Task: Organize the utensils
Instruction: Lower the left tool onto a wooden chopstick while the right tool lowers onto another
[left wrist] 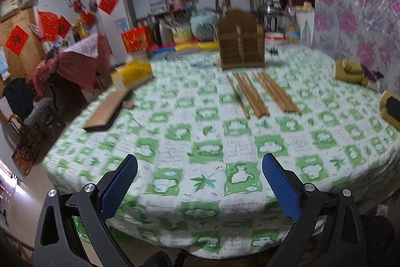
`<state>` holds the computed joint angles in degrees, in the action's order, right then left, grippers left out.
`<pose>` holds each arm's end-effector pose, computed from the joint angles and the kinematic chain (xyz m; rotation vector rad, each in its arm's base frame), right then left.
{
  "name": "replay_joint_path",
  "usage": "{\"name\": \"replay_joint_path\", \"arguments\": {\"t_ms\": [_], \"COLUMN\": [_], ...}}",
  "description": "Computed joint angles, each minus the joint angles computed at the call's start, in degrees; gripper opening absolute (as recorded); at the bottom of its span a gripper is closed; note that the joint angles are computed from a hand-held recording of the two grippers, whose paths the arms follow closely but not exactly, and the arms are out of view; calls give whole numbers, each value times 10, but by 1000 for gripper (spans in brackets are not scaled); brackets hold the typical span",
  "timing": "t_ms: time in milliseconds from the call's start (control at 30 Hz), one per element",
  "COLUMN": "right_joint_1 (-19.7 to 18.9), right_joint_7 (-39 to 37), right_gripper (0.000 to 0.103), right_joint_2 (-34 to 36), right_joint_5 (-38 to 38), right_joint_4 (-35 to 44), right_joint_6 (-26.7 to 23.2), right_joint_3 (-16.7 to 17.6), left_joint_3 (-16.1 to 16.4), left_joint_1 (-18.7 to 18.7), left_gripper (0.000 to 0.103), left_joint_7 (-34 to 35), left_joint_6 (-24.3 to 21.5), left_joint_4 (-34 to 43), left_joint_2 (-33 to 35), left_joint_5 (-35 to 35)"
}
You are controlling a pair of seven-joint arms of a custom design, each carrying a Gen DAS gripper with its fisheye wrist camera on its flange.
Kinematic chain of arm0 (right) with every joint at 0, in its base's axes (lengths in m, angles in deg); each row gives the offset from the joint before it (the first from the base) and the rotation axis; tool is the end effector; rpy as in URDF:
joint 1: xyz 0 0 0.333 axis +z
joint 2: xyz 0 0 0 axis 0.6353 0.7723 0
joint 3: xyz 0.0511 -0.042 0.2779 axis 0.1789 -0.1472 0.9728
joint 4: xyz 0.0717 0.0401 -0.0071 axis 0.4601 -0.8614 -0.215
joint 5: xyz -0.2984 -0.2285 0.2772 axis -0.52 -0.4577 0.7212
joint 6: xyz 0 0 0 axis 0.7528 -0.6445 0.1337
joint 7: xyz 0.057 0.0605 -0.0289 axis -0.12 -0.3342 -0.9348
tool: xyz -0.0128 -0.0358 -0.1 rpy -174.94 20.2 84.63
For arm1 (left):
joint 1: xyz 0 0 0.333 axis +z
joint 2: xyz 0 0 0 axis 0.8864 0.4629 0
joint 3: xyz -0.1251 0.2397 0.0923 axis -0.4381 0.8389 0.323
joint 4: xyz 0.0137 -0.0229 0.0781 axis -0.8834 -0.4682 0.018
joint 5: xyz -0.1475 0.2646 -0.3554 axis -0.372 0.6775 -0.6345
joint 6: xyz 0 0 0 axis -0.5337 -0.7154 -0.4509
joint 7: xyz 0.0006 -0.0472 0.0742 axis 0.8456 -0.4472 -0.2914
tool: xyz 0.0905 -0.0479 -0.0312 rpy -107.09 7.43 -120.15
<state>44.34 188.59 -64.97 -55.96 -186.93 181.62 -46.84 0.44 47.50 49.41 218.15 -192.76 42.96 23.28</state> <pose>0.3835 0.1910 0.6140 -1.2060 2.2127 -1.0400 0.5275 -0.1167 0.5652 -1.1863 2.1682 -0.8649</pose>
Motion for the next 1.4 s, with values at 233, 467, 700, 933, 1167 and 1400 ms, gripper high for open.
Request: {"name": "replay_joint_path", "arguments": {"t_ms": [233, 467, 700, 933, 1167, 1400], "right_joint_1": [-8, -27, -16, 15, 20, 1], "right_joint_7": [-32, -70, -148, -277, -318, -277], "right_gripper": [97, 97, 97, 95, 73, 50], "right_joint_2": [34, 86, 166, 272, 313, 283], "right_joint_5": [31, 46, 99, 144, 143, 103], "right_joint_4": [-21, -1, 43, 127, 152, 120], "right_joint_6": [63, 105, 121, 73, 53, 64], "right_joint_3": [-46, -70, -108, -135, -145, -153], "left_joint_3": [-22, -74, -110, -124, -132, -128], "left_joint_1": [15, 54, 72, 83, 101, 101], "left_gripper": [98, 98, 98, 98, 98, 98], "left_joint_7": [15, 0, -33, -46, -35, -15], "left_joint_6": [-63, -130, -202, -231, -279, -214], "left_joint_4": [104, 242, 365, 442, 483, 441], "left_joint_2": [116, 234, 336, 397, 425, 400], "left_joint_5": [-4, 20, 66, 96, 63, 102]}}
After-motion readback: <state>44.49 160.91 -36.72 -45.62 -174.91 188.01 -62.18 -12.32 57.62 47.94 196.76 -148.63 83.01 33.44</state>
